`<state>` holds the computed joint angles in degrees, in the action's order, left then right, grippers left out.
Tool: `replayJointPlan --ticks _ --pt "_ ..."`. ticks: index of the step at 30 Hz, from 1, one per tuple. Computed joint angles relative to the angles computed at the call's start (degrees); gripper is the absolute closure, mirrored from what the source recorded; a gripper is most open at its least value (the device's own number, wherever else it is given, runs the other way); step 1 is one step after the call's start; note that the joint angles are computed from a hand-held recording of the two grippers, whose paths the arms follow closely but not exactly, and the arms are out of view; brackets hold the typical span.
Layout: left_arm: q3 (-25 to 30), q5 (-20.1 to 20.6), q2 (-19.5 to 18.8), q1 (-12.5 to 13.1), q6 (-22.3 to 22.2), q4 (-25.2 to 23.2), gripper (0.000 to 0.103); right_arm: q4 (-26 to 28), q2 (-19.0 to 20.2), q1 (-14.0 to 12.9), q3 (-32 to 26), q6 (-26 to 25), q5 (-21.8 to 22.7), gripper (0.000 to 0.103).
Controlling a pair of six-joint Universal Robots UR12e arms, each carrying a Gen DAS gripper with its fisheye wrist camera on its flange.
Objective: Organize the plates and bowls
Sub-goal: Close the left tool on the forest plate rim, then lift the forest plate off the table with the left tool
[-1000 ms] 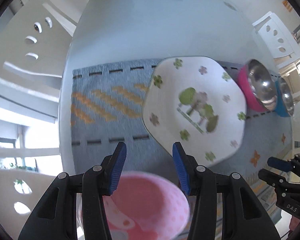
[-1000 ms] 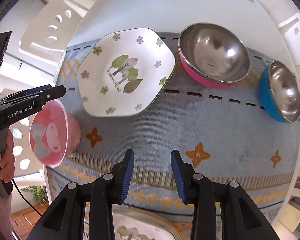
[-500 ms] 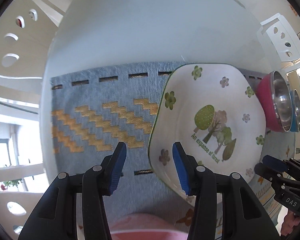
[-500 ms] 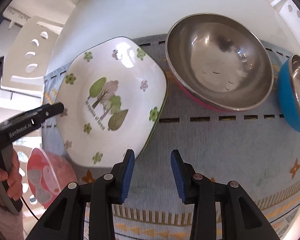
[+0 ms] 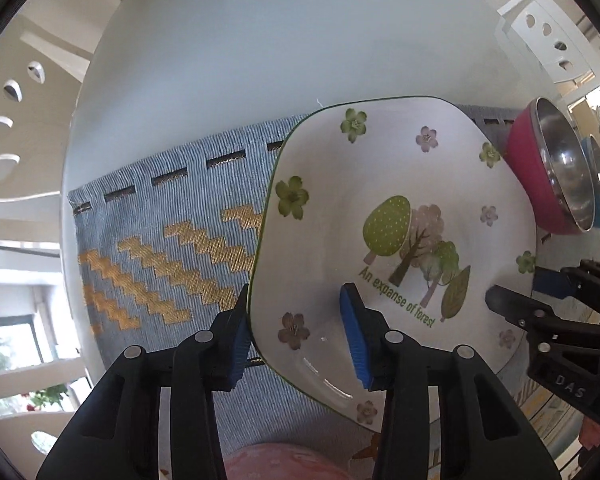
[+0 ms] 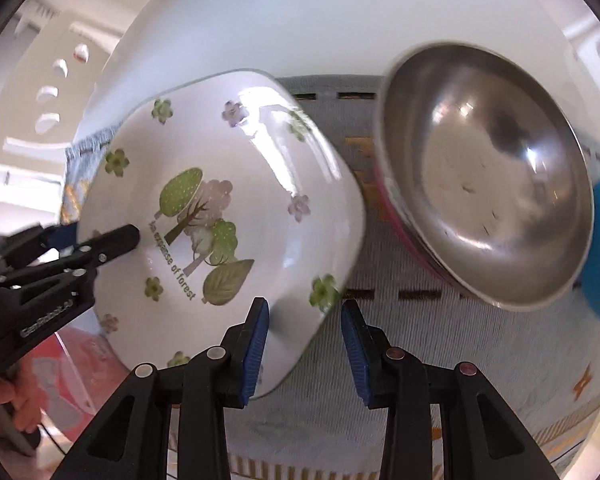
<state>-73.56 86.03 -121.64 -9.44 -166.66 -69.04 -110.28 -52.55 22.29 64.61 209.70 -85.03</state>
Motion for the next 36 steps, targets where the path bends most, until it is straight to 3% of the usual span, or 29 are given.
replayJointPlan --ticks 8,13,17,21,27,36 --pt "0.47 0.61 -0.08 -0.19 0.46 -1.74 0.064 1.98 1.2 0.74 -2.0 -0.7 0.29 0.067" --pt "0.33 1.06 0.13 -0.47 1.35 -1.58 0.064 -1.44 -0.45 0.22 1.66 1.67 2.25 0.068" --pt "1.17 -2.07 -0.76 0.67 -3.17 -2.05 0.064 -6.91 -1.41 -0.79 4.74 4.88 6.46 0.078" --pt "1.73 -4.77 -1.44 1.41 -6.0 -1.98 0.063 -7.61 -1.08 -0.76 4.61 5.05 5.53 0.078" --pt "1.01 -5.1 -1.09 1.57 -4.52 -0.19 0.064 -9.57 -0.97 -1.78 5.44 7.23 7.06 0.078" --pt "0.73 -5.7 -0.02 1.71 -3.16 -0.11 0.065 -10.44 -0.16 -1.62 3.16 3.06 3.59 0.079"
